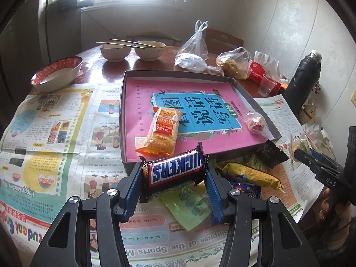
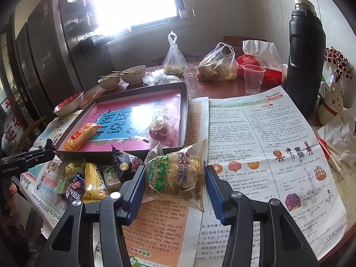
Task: Organize snacks
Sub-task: 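Lift the Snickers bar toward the tray with the left gripper while the right gripper grasps the pastry bag, then move the Snickers over the tray with left gripper while right gripper brings the pastry bag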
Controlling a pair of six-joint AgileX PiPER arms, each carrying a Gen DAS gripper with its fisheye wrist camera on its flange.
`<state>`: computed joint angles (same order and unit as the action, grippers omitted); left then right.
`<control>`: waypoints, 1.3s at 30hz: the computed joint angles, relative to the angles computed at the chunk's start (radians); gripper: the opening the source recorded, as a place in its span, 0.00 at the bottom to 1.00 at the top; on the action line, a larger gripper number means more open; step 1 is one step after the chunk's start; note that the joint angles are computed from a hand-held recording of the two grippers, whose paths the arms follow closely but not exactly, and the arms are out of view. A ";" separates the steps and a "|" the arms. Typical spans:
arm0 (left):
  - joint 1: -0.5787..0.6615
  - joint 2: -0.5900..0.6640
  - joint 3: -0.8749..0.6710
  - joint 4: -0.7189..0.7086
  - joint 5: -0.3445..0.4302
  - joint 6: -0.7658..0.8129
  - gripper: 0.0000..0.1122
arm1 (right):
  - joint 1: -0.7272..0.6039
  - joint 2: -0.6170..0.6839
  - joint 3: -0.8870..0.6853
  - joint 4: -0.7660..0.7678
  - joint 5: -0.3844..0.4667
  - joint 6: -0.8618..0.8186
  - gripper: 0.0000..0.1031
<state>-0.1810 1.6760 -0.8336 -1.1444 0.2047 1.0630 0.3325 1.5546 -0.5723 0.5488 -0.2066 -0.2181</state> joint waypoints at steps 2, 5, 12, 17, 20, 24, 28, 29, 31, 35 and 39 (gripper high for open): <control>-0.001 0.007 -0.012 0.003 0.005 -0.006 0.49 | -0.001 -0.001 -0.008 0.001 0.003 -0.003 0.51; -0.008 0.016 -0.026 0.005 0.007 -0.010 0.49 | 0.002 -0.003 -0.020 0.016 0.007 -0.025 0.51; -0.007 0.047 -0.077 0.055 0.025 -0.072 0.49 | 0.007 -0.001 -0.066 0.050 0.030 -0.072 0.51; -0.015 0.063 -0.112 0.085 0.031 -0.110 0.49 | 0.016 0.002 -0.111 0.096 0.045 -0.126 0.51; -0.021 0.070 -0.130 0.099 0.034 -0.129 0.49 | 0.024 0.007 -0.138 0.117 0.050 -0.150 0.51; -0.026 0.075 -0.150 0.097 0.041 -0.134 0.49 | 0.032 0.014 -0.169 0.109 0.056 -0.143 0.51; -0.033 0.078 -0.167 0.113 0.043 -0.156 0.49 | 0.037 0.026 -0.198 0.067 0.059 -0.102 0.51; -0.035 0.077 -0.169 0.113 0.043 -0.157 0.49 | 0.039 0.029 -0.205 0.059 0.061 -0.096 0.51; -0.040 0.079 -0.179 0.130 0.040 -0.179 0.49 | 0.045 0.038 -0.220 0.054 0.063 -0.094 0.51; -0.047 0.095 -0.204 0.177 0.039 -0.230 0.49 | 0.047 0.055 -0.242 0.011 0.067 -0.061 0.51; -0.053 0.117 -0.222 0.185 0.040 -0.242 0.49 | 0.049 0.072 -0.266 -0.005 0.075 -0.052 0.51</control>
<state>-0.2345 1.7931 -1.0552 -0.9592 0.2450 0.8208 0.3814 1.6262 -0.8379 0.5434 -0.1316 -0.2698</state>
